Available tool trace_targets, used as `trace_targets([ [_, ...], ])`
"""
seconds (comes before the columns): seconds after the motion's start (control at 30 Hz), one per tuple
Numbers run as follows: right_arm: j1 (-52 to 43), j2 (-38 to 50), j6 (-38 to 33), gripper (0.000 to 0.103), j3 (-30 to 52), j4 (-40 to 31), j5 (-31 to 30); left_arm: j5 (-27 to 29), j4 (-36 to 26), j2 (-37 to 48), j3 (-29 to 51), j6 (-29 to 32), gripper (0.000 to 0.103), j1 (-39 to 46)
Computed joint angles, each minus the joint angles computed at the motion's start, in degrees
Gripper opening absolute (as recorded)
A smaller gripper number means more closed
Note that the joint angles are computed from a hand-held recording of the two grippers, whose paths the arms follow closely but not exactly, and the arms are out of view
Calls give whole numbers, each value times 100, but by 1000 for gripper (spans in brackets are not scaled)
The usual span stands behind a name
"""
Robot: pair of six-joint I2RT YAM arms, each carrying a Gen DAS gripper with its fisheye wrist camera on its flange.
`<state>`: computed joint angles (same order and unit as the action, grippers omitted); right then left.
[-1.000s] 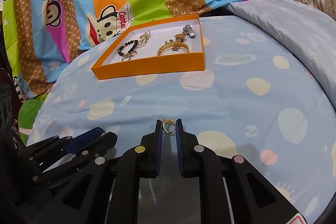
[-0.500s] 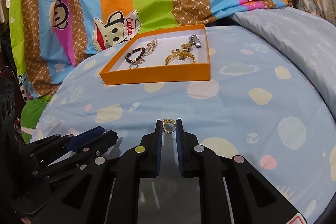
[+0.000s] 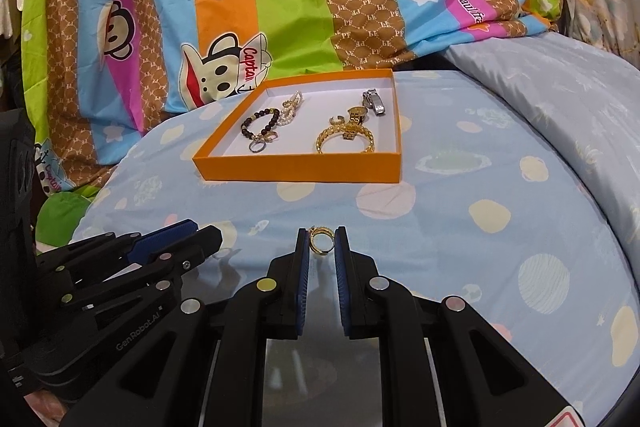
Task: Organize jewelry
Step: 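Carry both earrings over the orange box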
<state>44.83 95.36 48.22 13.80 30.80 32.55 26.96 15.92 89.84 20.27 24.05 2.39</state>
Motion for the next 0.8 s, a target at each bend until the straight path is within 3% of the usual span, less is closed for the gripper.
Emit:
trace_targets([
  [0.4, -792, -394, -1147, 13, 588, -452, -450, -69, -43, 110, 683, -369, 21, -74],
  [0.8, -1979, 231, -2049, 13, 1698, -446, -1189, -520, 175, 920, 1950, -974, 21, -478],
])
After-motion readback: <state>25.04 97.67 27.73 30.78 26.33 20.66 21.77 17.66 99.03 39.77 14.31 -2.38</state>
